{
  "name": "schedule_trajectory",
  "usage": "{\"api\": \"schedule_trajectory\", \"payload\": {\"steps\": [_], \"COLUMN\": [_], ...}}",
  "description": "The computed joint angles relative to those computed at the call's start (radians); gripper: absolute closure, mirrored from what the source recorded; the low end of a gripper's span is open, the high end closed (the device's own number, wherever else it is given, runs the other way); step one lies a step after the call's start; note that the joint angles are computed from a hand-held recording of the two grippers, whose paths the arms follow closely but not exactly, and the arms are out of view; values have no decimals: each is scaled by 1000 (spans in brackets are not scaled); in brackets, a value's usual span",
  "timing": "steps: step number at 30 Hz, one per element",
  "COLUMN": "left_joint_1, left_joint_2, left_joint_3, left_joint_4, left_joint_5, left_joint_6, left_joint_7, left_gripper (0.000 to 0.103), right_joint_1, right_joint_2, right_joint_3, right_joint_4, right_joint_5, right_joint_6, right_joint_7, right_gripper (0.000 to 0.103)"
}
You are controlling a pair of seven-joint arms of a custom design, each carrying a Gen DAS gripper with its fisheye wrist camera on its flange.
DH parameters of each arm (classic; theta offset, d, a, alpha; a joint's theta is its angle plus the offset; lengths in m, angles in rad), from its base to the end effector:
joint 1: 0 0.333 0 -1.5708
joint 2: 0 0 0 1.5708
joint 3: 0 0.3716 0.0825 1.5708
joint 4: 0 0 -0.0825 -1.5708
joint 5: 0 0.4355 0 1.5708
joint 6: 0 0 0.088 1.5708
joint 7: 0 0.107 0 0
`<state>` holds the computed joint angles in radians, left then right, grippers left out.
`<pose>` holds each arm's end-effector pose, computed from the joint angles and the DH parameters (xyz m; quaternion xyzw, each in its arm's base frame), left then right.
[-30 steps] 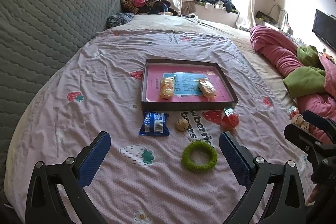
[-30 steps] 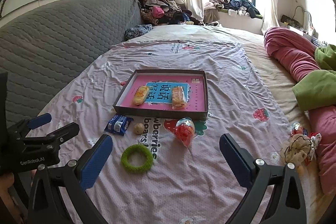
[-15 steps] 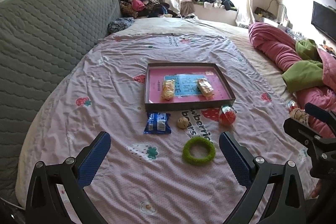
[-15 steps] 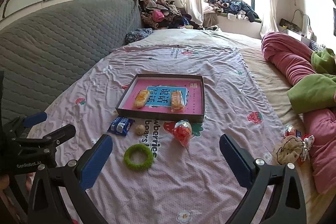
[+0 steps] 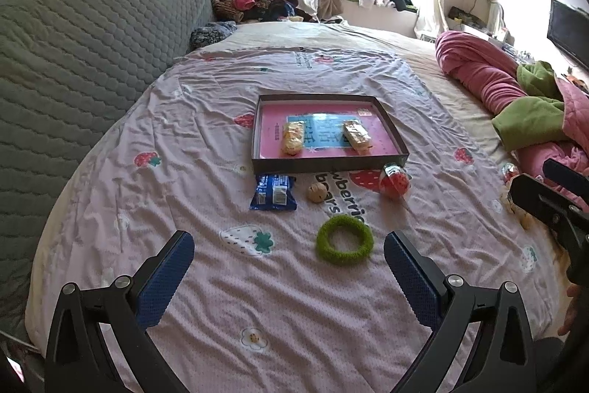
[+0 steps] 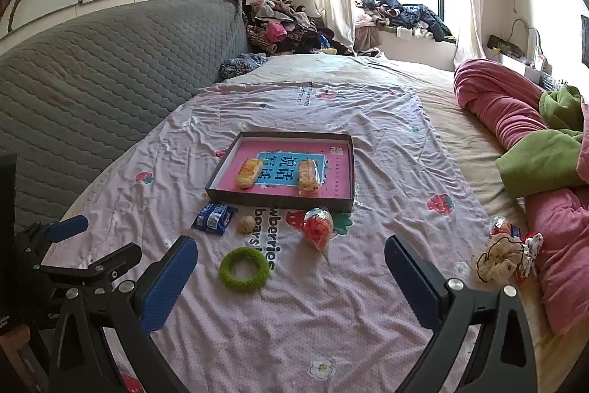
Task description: Organize objects
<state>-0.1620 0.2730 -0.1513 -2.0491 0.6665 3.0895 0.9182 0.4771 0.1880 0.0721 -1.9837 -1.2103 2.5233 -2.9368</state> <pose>0.6331 -0.2516 0.4069 -0.5522 0.7418 -0.3081 0.2236 0.5698 0.3568 0.4296 -0.5305 0.7326 -0.3184 0.2836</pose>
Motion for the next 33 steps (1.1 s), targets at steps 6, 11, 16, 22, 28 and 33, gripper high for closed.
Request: {"api": "schedule_trajectory", "payload": {"steps": [6,11,16,22,28,33], "left_joint_1": [-35,-39,-57,-70,-130,-86], "left_joint_2": [-2,3,6,7,14,26], "left_joint_3": [36,43,67,91,162,127], "left_joint_4": [-23,-37,-44,-50,-38,-31], "left_joint_5": [60,89,122,171,277,291], "left_joint_6": [-3,11,17,32,30,35], "left_joint_7": [-47,-81,-119,-171,-266,-280], "left_gripper": [0,0,0,0,0,0], "right_joint_1": [6,9,10,14,19,20], "right_joint_2": [0,0,2,15,21,36], "right_joint_3": [3,4,5,4,1,0], "right_joint_4": [-12,-20,-27,-28,-33,-22], "right_joint_5": [-13,-14,-19,-24,-32,-22], "right_joint_6": [5,4,8,11,9,8], "right_joint_7": [23,33,42,44,60,41], "right_gripper": [0,0,0,0,0,0]}}
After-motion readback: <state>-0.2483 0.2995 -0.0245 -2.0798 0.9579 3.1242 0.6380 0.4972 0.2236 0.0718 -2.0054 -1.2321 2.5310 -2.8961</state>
